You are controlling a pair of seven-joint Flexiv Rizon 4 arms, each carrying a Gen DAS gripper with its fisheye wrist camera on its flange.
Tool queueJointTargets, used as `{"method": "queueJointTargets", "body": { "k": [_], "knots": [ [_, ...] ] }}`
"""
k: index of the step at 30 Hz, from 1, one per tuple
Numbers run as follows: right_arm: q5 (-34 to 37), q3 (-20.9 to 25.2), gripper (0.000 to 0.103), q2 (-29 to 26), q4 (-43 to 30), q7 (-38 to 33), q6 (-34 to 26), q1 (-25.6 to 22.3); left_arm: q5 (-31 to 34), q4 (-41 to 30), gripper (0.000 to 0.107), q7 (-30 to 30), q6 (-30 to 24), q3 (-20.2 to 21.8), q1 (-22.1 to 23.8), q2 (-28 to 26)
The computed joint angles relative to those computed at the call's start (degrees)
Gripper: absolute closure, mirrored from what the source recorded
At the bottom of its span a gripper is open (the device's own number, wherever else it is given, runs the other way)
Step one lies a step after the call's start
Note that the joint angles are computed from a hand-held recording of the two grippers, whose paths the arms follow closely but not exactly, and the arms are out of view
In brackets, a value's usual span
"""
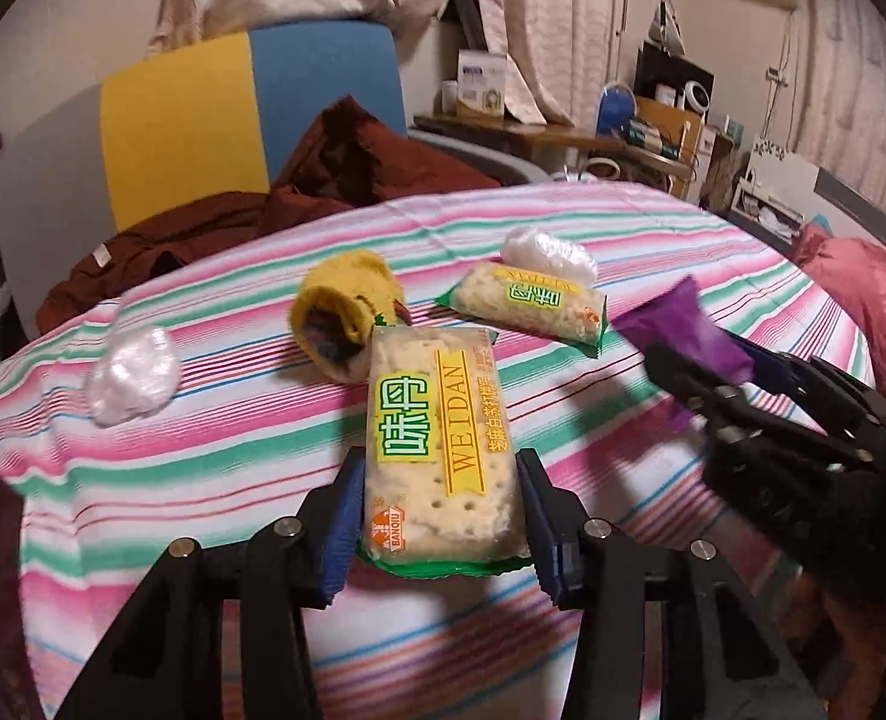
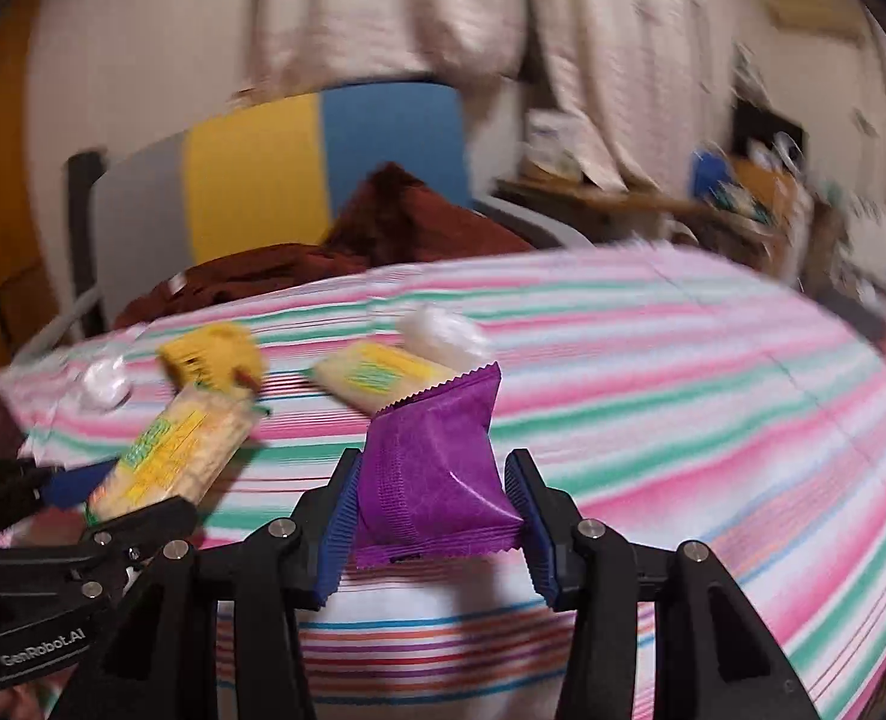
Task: Organize objects
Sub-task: 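Carry the cracker packet and purple packet to the gold tray with both tools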
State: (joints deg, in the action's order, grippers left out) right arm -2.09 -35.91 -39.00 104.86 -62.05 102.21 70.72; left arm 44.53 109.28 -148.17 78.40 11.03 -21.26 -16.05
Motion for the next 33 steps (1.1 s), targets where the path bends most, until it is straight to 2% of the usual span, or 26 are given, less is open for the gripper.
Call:
{"method": "queueJointTargets", "body": {
  "k": [3, 10, 16, 26, 30, 33],
  "knots": [
    [-1.3, -0.8, 0.055, -0.5, -0.6, -0.7, -1.2, 0.8, 2.7, 1.4, 0.058, -3.5, -0.1, 0.9, -0.9, 1.9],
    [-3.3, 2.4, 0.055, 0.2, -1.2, 0.9, -2.2, -2.2, 8.4, 5.2, 0.058, -11.7, -0.7, -1.1, 0.5, 7.2],
    [-4.6, -0.7, 0.055, -0.3, -0.4, 1.1, -2.1, 0.5, 11.7, 9.8, 0.058, -16.3, -1.9, -4.2, 2.7, 12.4],
    [-6.2, -2.2, 0.055, -0.9, -0.5, 0.2, -3.1, 2.0, 10.0, 19.7, 0.058, -18.7, -2.2, -6.2, 10.6, 25.8],
    [-7.0, -2.1, 0.055, -1.0, -0.9, 0.6, -4.0, 1.8, 7.0, 23.5, 0.058, -16.3, -4.1, -5.6, 13.7, 31.5],
    [-7.7, -2.8, 0.055, -1.2, -0.9, 1.2, -4.3, 2.3, 3.1, 26.7, 0.058, -13.1, -3.7, -3.1, 15.5, 35.0]
  ]
}}
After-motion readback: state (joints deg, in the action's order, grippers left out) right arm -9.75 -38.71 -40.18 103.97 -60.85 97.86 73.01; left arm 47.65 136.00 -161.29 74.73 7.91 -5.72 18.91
